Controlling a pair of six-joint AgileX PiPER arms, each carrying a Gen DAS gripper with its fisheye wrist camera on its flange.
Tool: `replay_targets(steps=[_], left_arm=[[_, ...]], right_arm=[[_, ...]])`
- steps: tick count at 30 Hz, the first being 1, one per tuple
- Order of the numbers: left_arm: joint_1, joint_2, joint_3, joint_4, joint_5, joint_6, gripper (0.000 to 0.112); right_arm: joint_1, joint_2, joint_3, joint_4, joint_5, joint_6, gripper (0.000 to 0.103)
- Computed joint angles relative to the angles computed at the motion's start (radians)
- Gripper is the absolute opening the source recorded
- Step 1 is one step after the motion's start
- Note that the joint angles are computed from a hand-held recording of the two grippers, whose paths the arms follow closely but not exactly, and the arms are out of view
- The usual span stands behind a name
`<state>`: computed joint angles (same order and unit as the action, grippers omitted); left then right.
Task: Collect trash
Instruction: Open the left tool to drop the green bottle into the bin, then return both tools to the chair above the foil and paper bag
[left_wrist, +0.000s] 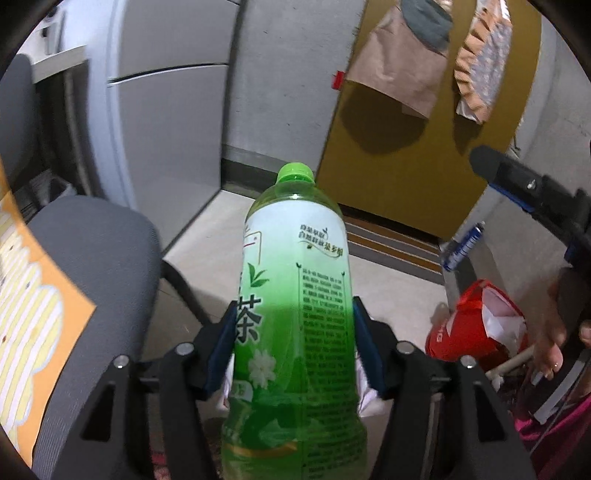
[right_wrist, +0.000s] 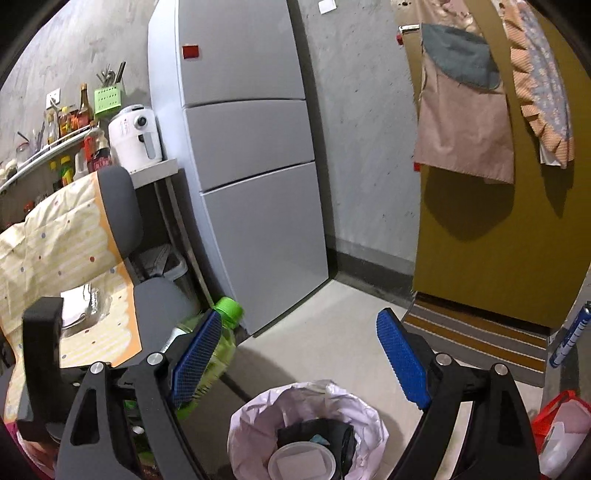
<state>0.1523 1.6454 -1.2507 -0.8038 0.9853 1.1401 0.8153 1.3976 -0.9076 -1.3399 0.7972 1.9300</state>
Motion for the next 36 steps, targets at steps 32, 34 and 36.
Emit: replay_targets(steps=[32, 34, 36], left_arm=[[0.666, 0.141, -0.343, 0.144, -0.135, -0.242, 0.085], [0.697, 0.185, -0.423, 0.168, -0.126, -0.292, 0.085], [0.712, 0.232, -0.499, 0.207, -0.134, -0.347, 0.085]], right_arm=[[0.047, 0.605, -0.95, 0.589, -0.259, -0.924, 0.086], [0.047, 0.715, -1.148, 0.733, -0.228, -1.106, 0.086], [0.04, 0.828, -1.348, 0.87, -0.178, -1.26, 0.086]])
